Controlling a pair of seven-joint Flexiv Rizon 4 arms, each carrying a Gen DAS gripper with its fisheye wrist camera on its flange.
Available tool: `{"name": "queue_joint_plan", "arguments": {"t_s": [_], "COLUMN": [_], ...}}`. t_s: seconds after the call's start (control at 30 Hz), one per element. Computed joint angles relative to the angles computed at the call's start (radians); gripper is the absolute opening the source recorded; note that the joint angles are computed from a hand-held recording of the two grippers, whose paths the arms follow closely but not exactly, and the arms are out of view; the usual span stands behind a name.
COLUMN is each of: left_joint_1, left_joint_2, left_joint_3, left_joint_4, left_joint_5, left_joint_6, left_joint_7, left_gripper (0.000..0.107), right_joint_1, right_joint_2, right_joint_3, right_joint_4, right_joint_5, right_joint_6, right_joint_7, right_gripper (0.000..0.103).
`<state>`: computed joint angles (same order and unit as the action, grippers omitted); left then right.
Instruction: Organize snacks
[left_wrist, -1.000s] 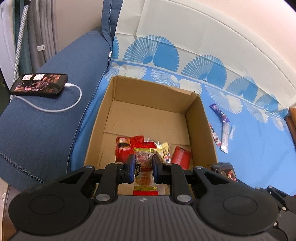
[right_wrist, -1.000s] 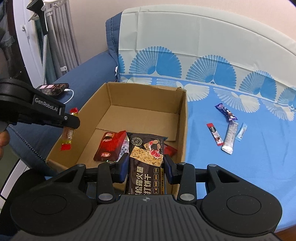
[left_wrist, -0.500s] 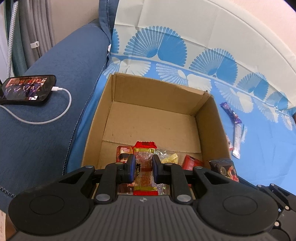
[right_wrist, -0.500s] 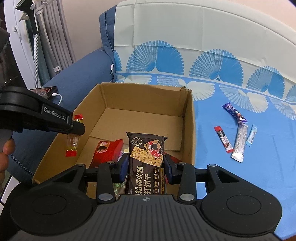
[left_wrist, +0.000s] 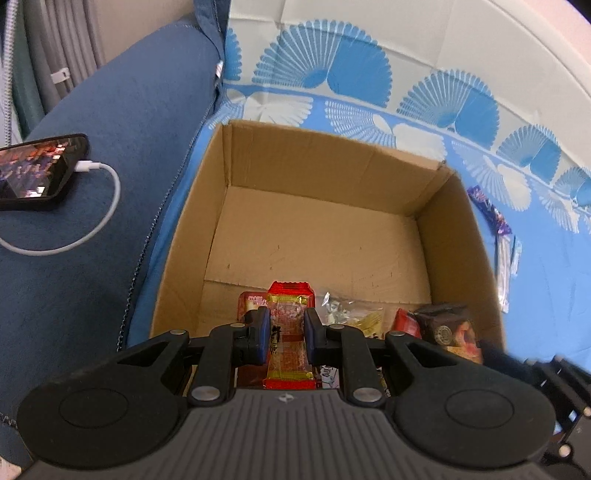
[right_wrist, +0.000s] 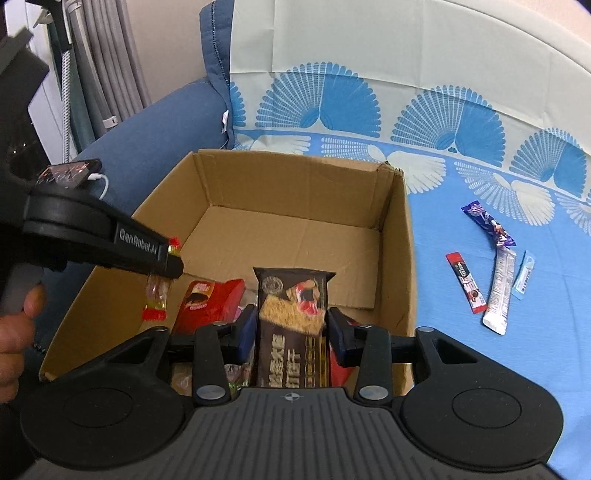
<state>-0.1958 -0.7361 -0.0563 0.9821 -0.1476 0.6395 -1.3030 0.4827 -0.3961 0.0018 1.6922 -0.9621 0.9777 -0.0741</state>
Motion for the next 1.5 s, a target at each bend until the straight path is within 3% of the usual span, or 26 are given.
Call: {"name": "queue_joint_plan", "arguments": {"t_s": [0.07,0.13,0.2,0.27,0.57,0.8,1.1,1.5], "left_joint_1": [0.003,0.006,0.005,0.007,0.046,0.048,0.052,0.039], "left_joint_2": [-0.012,0.005,0.047,0.094,0.343,0.498,0.621,0.731], "left_joint_3": [0.0,0.001,0.009,0.016,0.023,0.019,0.01,0.021], "left_joint_4": [-0.027,0.002,0.072,0.147,0.458,0.671,0.829,0.955], "left_joint_5": [0.001,0.002,0.013,0.027,-0.004,-0.02,-0.095,-0.197], "left_joint_6": [-0.035,-0.005,0.079,0.152,0.167,0.293,0.446,0.546], "left_joint_7": [0.009,0.011,0.005,0.011,0.018,0.031,0.115,0.211], "left_gripper": [0.034,0.083,0.102,0.103,0.103,0.103,0.103,0.103], "right_joint_1": [0.004,0.007,0.006,0.006,0.038,0.057,0.083,0.13], "right_joint_2": [0.0,0.007,0.021,0.045,0.163,0.223,0.278,0.308], "right_joint_3": [-0.012,-0.019,-0.01,0.006,0.106,0.154,0.21,0.257], "right_joint_4": [-0.004,-0.004,-0.001,0.015,0.134,0.172,0.205,0.214], "right_joint_5": [-0.025,-0.055,-0.057,-0.052,-0.069,-0.134,-0.224,-0.294], "right_joint_6": [-0.002,-0.013,-0.032,-0.053,-0.132,-0.211,-0.302,-0.422], "right_joint_7": [0.017,0.036,0.041,0.056,0.144,0.192,0.255,0.303], "right_gripper": [0.078,0.079,0.084,0.088,0.095,0.096,0.098,0.098]}}
